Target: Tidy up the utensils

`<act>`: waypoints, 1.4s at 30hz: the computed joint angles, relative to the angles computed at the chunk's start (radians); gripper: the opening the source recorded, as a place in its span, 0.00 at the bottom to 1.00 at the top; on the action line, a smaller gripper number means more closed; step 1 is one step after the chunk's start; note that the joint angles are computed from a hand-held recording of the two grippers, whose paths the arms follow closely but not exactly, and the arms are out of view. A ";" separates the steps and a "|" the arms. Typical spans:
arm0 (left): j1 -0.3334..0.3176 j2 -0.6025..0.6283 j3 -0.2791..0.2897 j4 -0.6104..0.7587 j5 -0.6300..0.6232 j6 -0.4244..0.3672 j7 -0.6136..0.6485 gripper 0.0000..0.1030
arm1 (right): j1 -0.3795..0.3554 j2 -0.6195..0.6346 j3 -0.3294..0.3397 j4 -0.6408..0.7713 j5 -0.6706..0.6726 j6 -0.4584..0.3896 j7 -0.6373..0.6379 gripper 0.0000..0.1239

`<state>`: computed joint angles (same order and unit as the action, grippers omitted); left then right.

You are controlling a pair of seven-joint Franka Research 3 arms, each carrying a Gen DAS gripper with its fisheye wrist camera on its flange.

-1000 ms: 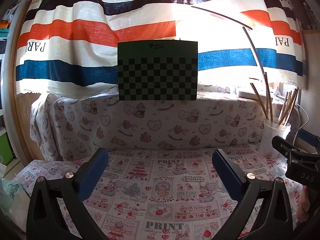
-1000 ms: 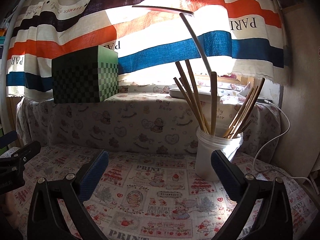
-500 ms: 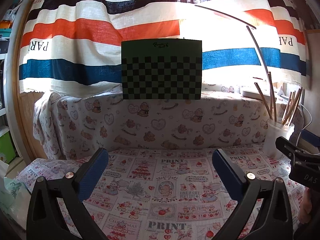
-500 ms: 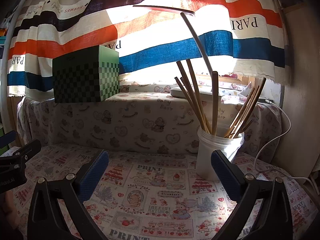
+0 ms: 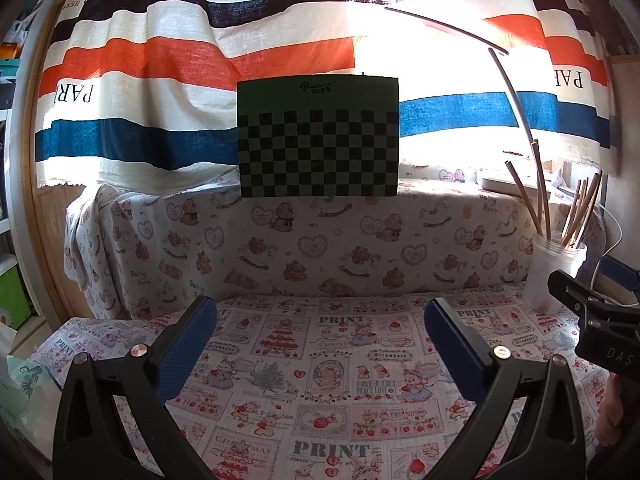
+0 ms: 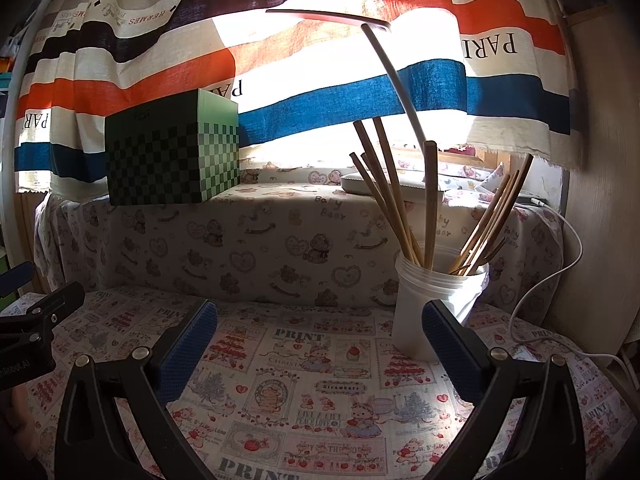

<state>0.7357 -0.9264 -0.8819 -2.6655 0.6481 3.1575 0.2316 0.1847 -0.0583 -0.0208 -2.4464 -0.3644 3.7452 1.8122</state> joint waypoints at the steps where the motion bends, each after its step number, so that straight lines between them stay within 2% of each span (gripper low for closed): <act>1: 0.001 -0.006 -0.001 -0.002 -0.002 0.000 -0.003 1.00 | 0.000 0.001 0.000 0.001 -0.001 0.000 0.000 0.83; 17: -0.001 -0.008 -0.002 -0.001 0.001 -0.012 -0.010 1.00 | -0.002 0.002 0.000 0.002 -0.002 -0.003 0.000 0.83; 20: -0.004 -0.013 -0.003 0.000 0.002 -0.027 -0.020 1.00 | -0.003 0.002 0.000 0.002 -0.005 -0.003 0.002 0.83; 23: -0.011 -0.015 -0.006 0.007 0.007 -0.079 -0.042 1.00 | -0.003 0.002 0.000 0.002 -0.003 -0.002 0.000 0.83; 32: -0.010 -0.005 0.009 0.010 0.073 -0.049 -0.080 1.00 | -0.001 0.001 0.001 0.001 0.011 -0.006 -0.005 0.83; 42: -0.013 0.002 0.014 0.014 0.089 -0.056 -0.091 1.00 | -0.003 0.004 0.001 0.006 0.001 -0.007 -0.002 0.83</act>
